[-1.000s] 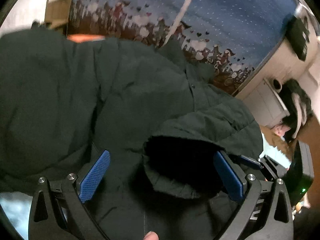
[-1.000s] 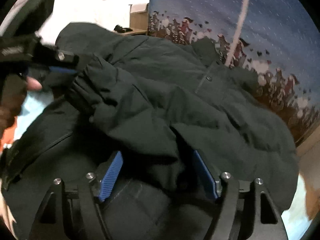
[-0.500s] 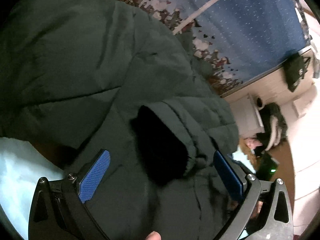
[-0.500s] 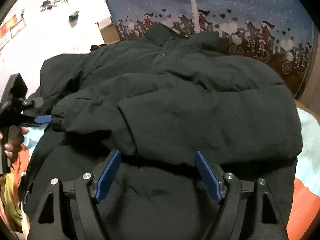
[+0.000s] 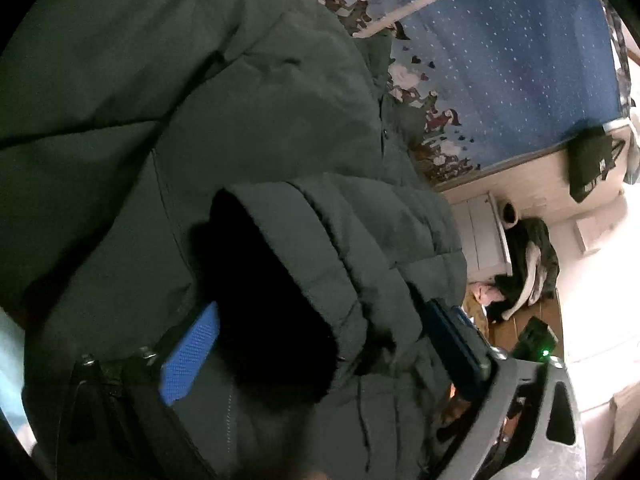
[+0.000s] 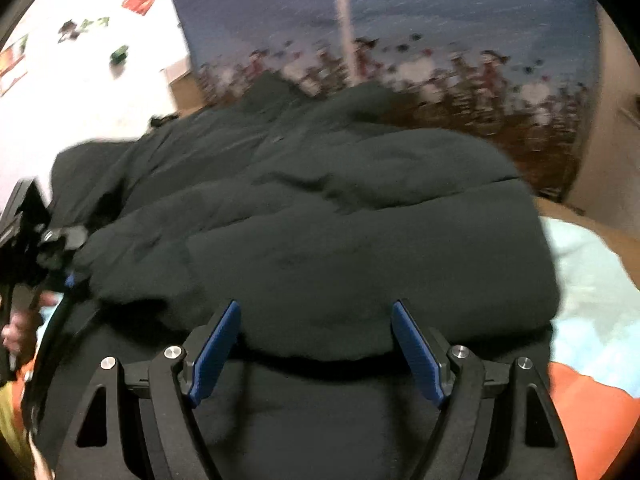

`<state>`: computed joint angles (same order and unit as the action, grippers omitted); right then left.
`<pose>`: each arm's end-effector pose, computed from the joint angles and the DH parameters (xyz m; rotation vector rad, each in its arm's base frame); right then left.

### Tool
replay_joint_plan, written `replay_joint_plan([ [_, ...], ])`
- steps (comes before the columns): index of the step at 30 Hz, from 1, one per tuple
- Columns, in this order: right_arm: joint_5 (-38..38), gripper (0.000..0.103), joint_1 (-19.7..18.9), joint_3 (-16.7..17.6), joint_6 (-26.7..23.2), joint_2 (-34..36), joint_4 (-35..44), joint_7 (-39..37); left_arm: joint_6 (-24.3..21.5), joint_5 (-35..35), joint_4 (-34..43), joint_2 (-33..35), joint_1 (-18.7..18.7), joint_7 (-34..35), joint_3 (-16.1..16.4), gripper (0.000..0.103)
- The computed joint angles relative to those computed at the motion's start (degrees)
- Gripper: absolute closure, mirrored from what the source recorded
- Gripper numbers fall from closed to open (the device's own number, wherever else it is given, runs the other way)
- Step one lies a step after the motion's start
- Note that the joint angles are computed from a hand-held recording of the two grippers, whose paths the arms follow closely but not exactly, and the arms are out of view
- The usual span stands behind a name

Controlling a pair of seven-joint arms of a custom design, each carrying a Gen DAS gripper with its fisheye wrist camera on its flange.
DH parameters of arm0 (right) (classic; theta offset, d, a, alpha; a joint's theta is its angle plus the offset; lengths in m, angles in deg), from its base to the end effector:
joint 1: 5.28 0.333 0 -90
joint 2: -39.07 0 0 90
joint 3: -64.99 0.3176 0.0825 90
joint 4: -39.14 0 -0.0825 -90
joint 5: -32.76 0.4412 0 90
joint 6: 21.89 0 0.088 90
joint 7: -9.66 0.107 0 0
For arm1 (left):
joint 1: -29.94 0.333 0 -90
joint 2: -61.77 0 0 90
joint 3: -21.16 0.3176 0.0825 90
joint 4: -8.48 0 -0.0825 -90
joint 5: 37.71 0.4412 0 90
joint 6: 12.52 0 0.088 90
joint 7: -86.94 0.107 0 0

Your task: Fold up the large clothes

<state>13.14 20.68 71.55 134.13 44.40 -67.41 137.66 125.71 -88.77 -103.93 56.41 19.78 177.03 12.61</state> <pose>0.5753 0.3785 0.5367 -1.8178 1.5527 -0.4647 0.5944 -0.2089 0.5617 2.0009 -1.6519 1.1683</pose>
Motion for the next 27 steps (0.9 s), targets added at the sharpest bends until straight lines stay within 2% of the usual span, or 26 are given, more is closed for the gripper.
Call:
replay_joint_plan([
  [1,-2.2,0.026,0.0,-0.7,0.2,-0.4,-0.3,2.7,0.5,1.2,0.0,-0.2,0.0,-0.6,-0.2,0.036],
  [2,-3.9,0.026,-0.3,-1.3,0.4,-0.5,-0.5,5.2,1.1,4.0,0.4,-0.1,0.0,-1.6,-0.6,0.061],
  [3,-4.8,0.026,-0.7,-1.7,0.6,-0.5,-0.4,6.9,1.9,10.2,0.8,-0.1,0.1,-3.9,-1.3,0.073],
  [4,-5.4,0.026,-1.0,-2.0,0.4,-0.4,-0.2,8.4,2.4,13.2,1.0,-0.3,-0.1,-4.4,-1.6,0.088],
  [6,-4.3,0.026,-2.1,-2.4,1.3,-0.3,-0.2,10.4,5.6,16.8,0.0,-1.7,-0.7,-4.5,-2.0,0.097],
  [9,-4.1,0.026,-3.2,-2.8,3.0,-0.6,-0.4,12.5,10.5,24.7,-0.8,-3.4,-0.9,-8.2,-2.8,0.101],
  [13,-7.1,0.026,-3.7,-3.0,2.1,-0.7,0.5,15.6,13.5,41.3,-0.2,-3.5,1.0,-19.6,-4.3,0.102],
  [16,-3.8,0.026,-4.2,-2.2,-0.2,0.5,2.0,11.8,10.7,49.4,0.7,-2.1,1.5,-23.3,-4.3,0.102],
  [20,0.7,0.026,-3.9,-1.7,-2.8,2.7,3.6,7.8,6.6,64.6,2.4,1.3,1.1,-28.7,-5.6,0.101],
  [22,2.7,0.026,-3.8,-1.7,-5.1,4.4,5.2,5.7,4.2,67.2,3.3,3.1,0.3,-30.1,-5.4,0.101],
  [27,2.9,0.023,-2.4,-2.7,-7.3,7.4,7.4,5.2,4.6,67.2,3.0,5.4,-0.8,-30.6,-3.9,0.101],
])
